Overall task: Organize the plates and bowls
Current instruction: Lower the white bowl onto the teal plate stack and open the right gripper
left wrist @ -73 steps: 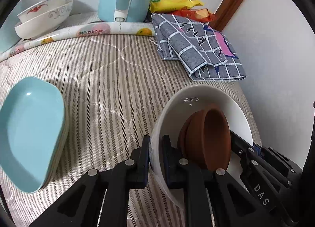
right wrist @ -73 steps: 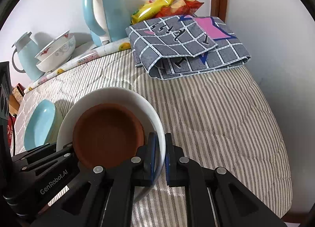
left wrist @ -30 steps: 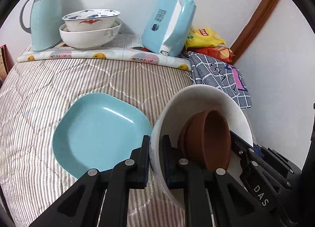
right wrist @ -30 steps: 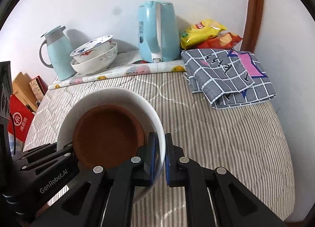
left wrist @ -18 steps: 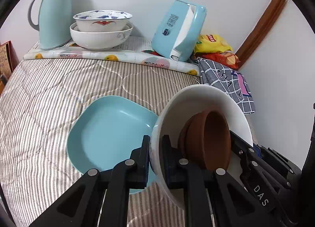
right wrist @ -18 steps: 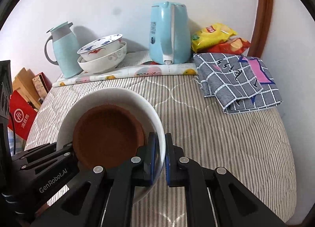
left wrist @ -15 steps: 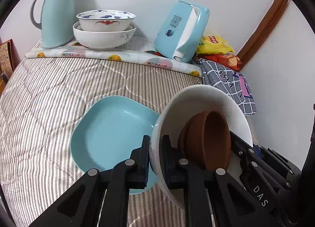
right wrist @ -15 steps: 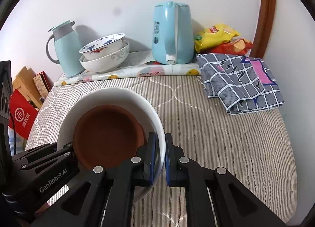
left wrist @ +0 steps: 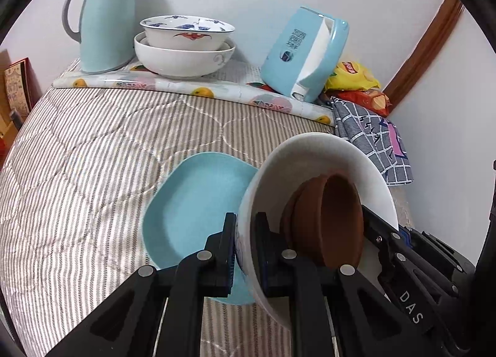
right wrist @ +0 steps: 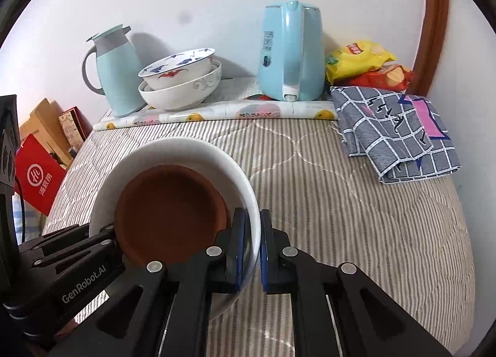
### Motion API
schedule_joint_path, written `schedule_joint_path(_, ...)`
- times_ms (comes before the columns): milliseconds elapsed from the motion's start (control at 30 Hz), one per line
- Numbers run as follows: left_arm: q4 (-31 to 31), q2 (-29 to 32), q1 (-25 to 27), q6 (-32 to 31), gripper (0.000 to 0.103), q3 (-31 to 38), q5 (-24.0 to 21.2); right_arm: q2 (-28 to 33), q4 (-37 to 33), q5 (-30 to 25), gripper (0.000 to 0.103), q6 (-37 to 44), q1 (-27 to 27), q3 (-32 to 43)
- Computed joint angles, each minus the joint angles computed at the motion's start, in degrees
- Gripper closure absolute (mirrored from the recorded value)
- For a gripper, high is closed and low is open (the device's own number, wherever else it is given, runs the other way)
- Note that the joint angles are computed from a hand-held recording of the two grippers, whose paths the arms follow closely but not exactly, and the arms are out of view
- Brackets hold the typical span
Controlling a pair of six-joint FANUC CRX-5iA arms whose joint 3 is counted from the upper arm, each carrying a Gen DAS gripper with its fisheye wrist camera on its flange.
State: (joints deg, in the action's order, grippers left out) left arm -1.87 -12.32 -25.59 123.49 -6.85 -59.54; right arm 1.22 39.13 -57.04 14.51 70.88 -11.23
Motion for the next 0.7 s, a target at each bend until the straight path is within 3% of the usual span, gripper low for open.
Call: schedule_joint_path(700,2.3,-1.2,5.5,-3.6,0.091,-4.3,0.2,5.9,-3.7,3.3,0.095,3.2,-1.0,4.5)
